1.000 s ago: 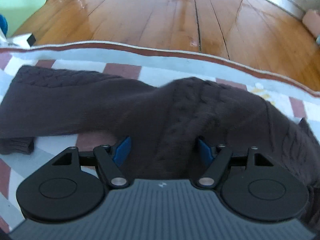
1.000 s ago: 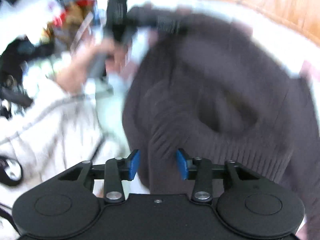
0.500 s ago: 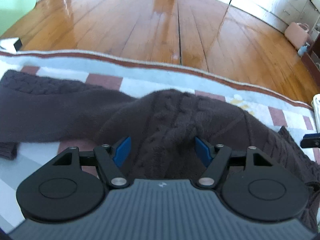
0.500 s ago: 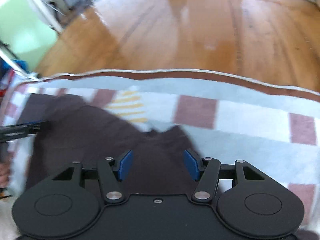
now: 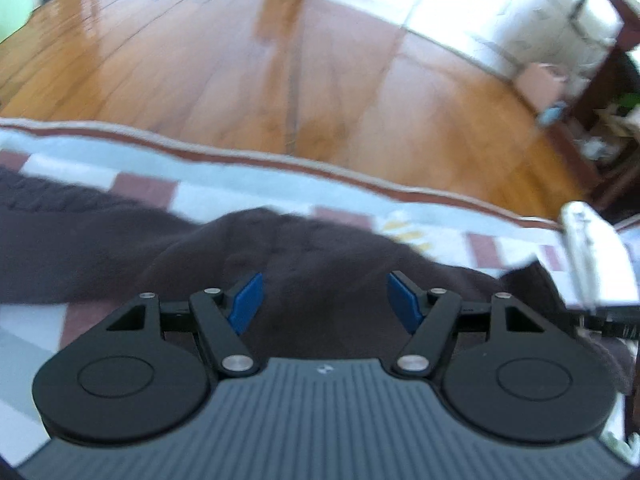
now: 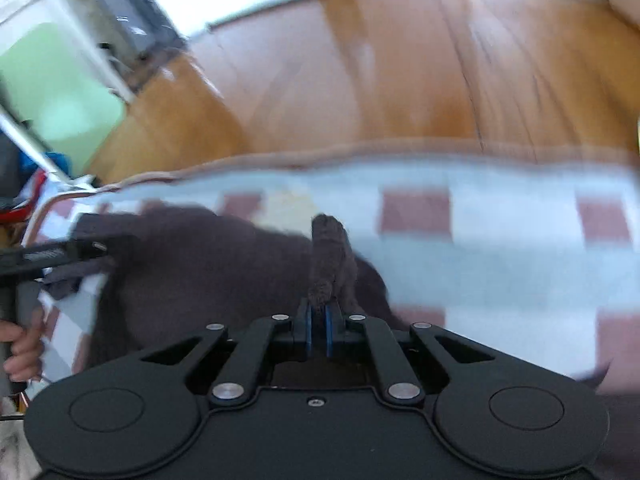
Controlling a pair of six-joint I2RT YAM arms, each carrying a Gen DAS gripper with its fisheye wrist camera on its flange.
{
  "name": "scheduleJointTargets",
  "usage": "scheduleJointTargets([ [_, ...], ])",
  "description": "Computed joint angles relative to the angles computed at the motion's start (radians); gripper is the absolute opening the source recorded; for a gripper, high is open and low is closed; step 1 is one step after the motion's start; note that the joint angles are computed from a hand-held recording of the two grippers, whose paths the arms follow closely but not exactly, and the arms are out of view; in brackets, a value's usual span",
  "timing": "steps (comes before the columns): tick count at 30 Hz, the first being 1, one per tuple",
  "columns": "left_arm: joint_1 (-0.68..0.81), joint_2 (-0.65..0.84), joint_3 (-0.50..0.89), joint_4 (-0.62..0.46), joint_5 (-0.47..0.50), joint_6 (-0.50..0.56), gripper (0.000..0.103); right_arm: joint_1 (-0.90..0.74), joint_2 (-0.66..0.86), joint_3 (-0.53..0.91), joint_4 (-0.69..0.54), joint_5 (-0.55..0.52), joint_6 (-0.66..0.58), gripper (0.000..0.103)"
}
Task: Fold clothes
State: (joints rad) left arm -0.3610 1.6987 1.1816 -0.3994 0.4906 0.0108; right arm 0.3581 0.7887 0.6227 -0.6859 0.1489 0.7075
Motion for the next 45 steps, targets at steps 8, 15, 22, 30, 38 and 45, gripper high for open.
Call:
scheduleJointTargets([
  [8, -0.043, -0.132, -0.099, 0.059, 0.280, 0.071, 0.069, 0.070, 0.072, 0.310, -0.042, -0.002, -0.110, 0.009],
  [15, -0.063, -0.220, -0.213, 0.256, 0.389, -0.004, 0.085, 0.113, 0.091, 0.402, -0.008, -0.113, -0.137, 0.009],
  [22, -0.108, -0.232, -0.272, 0.381, 0.197, -0.087, 0.077, 0.200, 0.130, 0.435, -0.020, -0.099, -0.110, 0.009],
  [30, -0.094, -0.275, -0.234, 0.318, -0.024, -0.074, 0.022, 0.233, 0.171, 0.435, -0.008, -0.016, -0.136, 0.011],
  [38, 0.078, -0.331, -0.236, 0.392, -0.118, -0.113, 0.021, 0.184, 0.177, 0.327, -0.231, 0.021, -0.017, 0.054],
  [45, 0.213, -0.299, -0.168, 0.371, -0.044, -0.255, 0.021, 0.127, 0.226, 0.179, -0.298, -0.014, 0.044, 0.056],
])
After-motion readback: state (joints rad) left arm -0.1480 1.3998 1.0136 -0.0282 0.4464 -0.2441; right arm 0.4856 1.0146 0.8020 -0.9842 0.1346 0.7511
